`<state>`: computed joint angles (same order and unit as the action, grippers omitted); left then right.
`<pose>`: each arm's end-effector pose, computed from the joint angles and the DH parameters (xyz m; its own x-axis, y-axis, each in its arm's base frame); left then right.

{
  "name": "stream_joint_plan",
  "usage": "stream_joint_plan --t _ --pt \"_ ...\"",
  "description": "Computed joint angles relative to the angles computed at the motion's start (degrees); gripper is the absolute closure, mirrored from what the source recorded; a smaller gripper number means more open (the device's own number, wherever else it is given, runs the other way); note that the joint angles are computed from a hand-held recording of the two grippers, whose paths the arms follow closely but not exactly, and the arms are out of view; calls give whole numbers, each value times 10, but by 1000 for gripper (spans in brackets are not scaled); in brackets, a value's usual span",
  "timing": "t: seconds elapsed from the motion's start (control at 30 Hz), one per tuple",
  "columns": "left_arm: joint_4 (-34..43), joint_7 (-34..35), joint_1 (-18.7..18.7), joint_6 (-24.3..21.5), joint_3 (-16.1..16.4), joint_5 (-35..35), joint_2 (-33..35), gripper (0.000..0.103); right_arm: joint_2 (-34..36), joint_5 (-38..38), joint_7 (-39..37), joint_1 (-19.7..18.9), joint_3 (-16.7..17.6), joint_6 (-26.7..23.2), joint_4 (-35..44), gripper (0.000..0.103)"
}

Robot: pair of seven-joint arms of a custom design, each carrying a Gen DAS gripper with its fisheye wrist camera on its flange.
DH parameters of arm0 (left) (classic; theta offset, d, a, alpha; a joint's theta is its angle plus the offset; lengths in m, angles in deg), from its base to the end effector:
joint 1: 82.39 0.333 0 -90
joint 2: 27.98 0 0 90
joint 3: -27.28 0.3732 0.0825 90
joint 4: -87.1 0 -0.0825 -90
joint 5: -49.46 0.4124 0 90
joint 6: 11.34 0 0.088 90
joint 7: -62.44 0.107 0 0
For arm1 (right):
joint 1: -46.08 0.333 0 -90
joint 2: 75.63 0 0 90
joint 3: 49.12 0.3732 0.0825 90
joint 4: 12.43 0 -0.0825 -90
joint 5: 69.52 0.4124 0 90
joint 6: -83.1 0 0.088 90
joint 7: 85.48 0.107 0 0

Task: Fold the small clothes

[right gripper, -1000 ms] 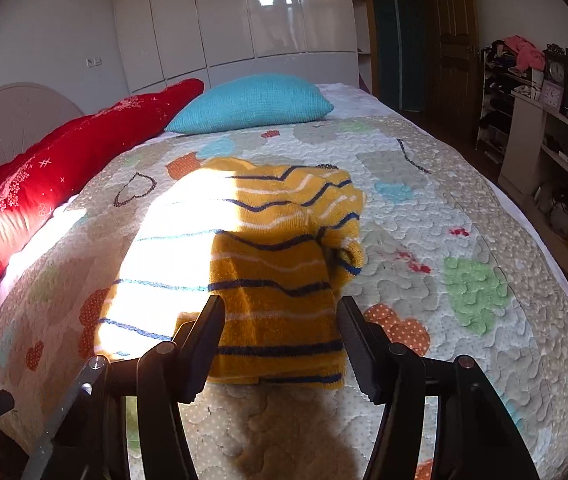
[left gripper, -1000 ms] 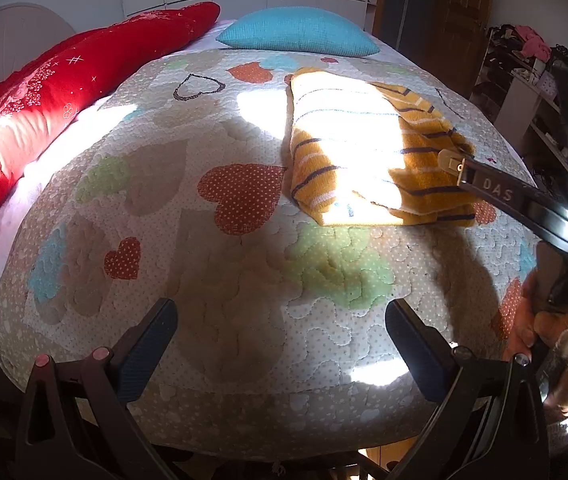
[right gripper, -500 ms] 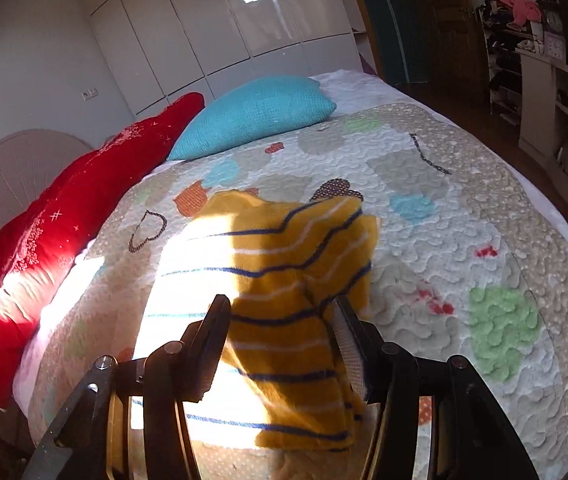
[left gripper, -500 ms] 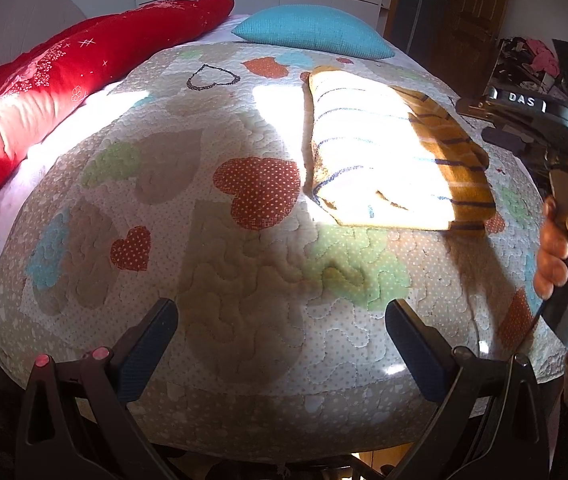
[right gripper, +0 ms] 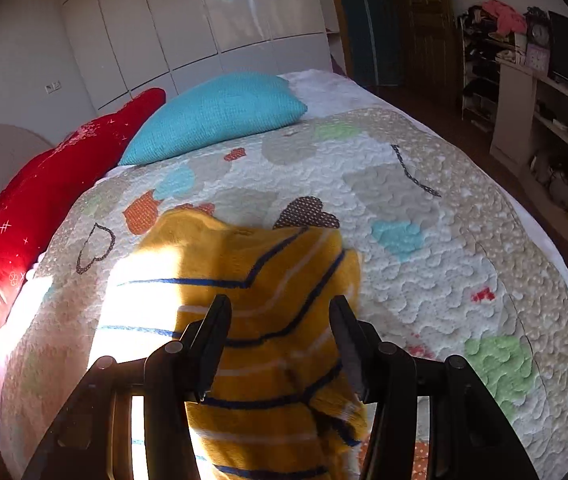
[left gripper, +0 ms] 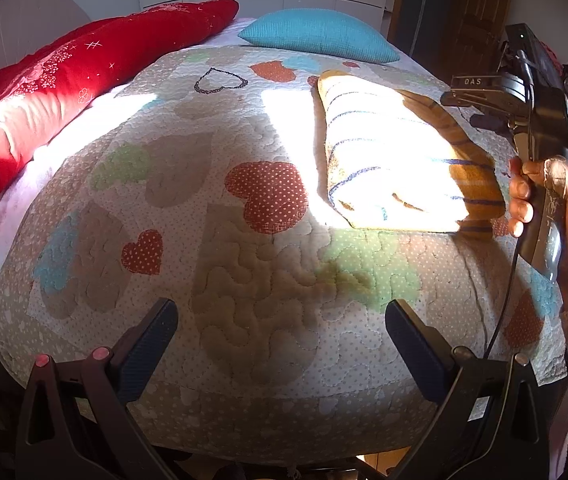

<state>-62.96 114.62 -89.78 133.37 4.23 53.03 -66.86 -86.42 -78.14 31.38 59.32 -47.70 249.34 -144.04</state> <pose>0.3244 -0.2154 0.5406 0.0807 -0.9948 0.0621 -0.8151 -0.1017 -0.5703 0.5250 0.1475 0.5615 0.0016 -0.9801 -0.1983 -0.7139 0.1378 -0.6866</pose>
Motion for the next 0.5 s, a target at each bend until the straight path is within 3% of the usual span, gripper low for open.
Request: stream_joint_plan --t 0.07,0.13,0.2,0.3,0.5 --pt "0 -1 2 -2 -1 2 -2 0 28 78 -79 41 -27 -4 27 48" --pt "-1 -4 4 -5 -1 4 -5 0 68 172 -159 61 -41 -41 65 48" --pt "-2 -8 7 -6 -1 5 -9 0 108 202 -172 45 -34 -88 101 42" --pt "-6 -12 9 -5 2 3 -14 0 113 254 -192 20 -17 -84 102 40" --pt "-10 -11 8 7 3 -2 -14 0 2 139 -138 5 5 -64 6 37"
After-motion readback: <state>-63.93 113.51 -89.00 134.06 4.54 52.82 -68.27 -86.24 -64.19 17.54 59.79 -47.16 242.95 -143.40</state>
